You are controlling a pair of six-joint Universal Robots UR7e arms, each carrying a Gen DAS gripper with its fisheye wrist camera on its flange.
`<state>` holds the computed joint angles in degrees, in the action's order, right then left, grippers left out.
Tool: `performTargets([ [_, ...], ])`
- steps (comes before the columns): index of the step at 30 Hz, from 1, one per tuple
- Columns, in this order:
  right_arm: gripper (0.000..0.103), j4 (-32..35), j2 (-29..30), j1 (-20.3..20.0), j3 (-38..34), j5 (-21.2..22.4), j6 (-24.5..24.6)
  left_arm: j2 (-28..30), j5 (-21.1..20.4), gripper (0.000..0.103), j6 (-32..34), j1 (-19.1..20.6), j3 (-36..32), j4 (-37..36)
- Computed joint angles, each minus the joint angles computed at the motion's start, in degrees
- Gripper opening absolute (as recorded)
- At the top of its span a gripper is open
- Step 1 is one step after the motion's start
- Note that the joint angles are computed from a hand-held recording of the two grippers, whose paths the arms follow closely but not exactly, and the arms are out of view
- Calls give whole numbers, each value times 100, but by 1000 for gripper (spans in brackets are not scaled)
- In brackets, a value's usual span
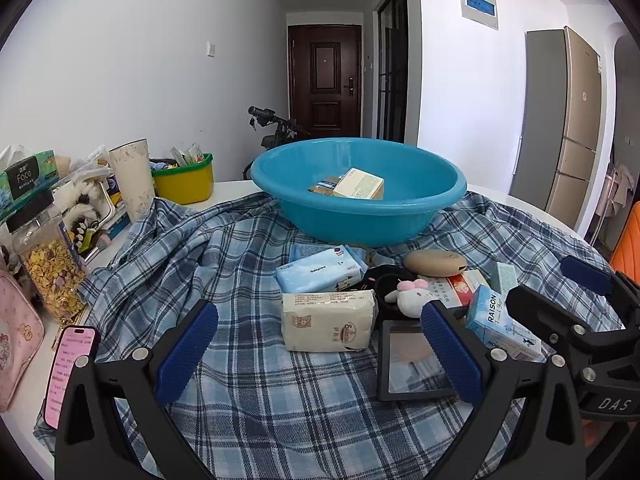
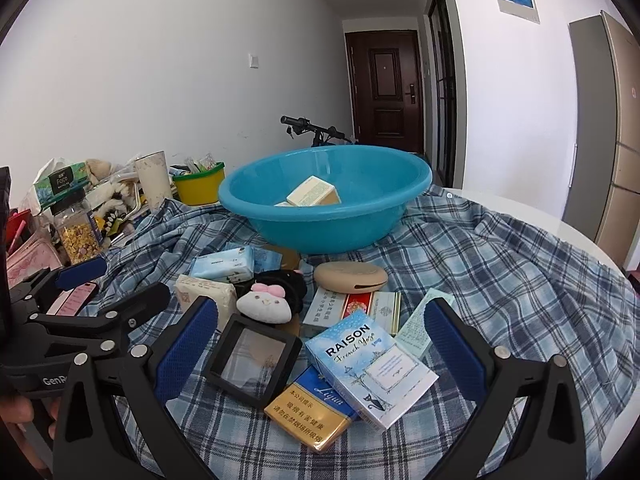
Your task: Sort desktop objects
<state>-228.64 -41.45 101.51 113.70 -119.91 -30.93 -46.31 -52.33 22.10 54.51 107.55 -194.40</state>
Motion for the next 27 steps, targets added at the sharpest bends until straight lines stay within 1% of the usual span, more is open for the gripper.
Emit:
performTargets([
  [4,103,72,-7,77,-57,-73,-106,23,54,103,77,-31,-58,-50],
  [7,103,32,14,118,-95,-161,-154,2,15,103,40,-28,-83,2],
  [27,103,117,-54,92,-76,-95,-85,17,74,103,18,-60,-99,26],
])
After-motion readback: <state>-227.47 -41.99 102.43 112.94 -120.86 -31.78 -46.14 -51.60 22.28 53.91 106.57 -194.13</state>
